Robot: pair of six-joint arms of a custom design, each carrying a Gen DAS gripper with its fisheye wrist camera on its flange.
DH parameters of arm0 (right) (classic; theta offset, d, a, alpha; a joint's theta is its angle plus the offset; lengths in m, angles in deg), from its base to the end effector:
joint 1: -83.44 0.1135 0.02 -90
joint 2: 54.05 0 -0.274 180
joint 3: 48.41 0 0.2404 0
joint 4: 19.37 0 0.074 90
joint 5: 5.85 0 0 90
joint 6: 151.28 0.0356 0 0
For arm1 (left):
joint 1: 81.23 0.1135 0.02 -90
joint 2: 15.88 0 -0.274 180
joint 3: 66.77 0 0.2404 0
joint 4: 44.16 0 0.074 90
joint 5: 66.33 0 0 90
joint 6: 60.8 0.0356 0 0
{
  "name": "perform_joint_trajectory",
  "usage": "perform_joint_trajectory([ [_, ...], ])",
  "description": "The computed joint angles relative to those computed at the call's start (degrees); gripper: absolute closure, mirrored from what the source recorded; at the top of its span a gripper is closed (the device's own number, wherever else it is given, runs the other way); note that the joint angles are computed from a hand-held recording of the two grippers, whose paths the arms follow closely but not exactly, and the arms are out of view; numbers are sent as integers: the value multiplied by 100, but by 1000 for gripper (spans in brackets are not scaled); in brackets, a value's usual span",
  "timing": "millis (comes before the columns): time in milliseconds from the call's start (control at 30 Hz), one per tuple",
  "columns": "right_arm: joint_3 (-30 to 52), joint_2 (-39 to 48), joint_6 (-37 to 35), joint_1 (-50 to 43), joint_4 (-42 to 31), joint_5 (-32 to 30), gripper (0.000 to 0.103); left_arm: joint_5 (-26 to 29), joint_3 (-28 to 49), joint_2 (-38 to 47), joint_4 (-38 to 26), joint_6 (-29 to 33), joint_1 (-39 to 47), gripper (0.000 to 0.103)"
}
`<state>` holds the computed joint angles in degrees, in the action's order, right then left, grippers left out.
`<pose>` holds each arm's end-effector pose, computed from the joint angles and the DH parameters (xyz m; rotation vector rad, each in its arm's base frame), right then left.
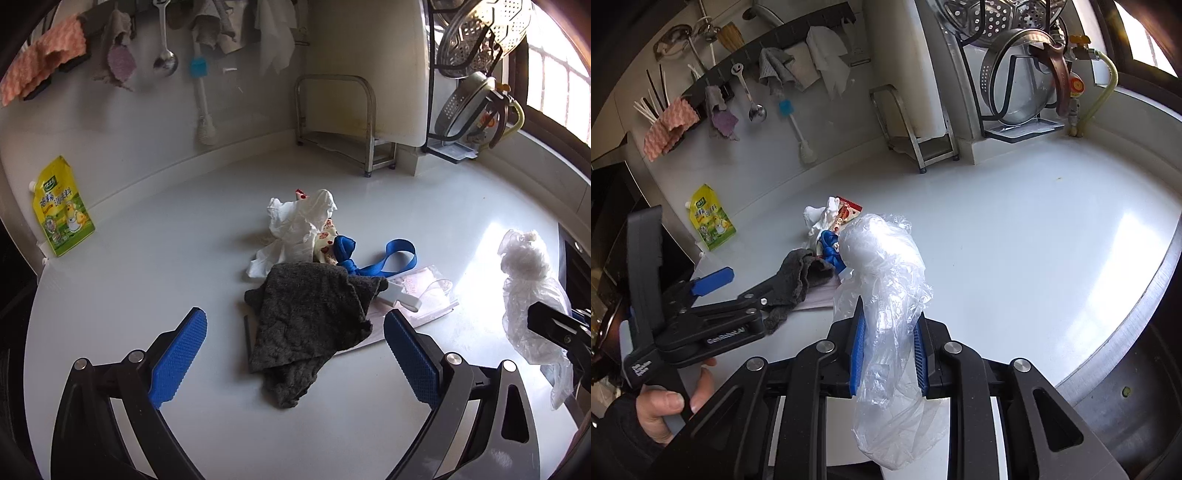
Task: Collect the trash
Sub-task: 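Grasp the plastic bag with the right tool while the left tool grasps the grey cloth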
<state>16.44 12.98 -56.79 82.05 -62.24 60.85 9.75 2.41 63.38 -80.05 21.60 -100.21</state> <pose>0.2290 0.0085 0.2811 -0.0787 2.3299 0.5047 0.2686 -0.0833 0.2626 0.1171 2.3411 0.0605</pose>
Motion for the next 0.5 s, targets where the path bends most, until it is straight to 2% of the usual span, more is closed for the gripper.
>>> perform_joint_trajectory([
  [367,-9,-37,36,-27,-20,-149,81,70,448,859,-110,-347,103,10],
  [400,-9,-32,32,-25,-18,-161,81,64,435,890,-68,-333,94,12],
  [467,-12,-44,28,-5,-20,-153,81,-13,441,962,-55,-283,52,32],
  [500,-15,-50,24,3,-21,-138,81,-68,432,972,-43,-250,21,35],
])
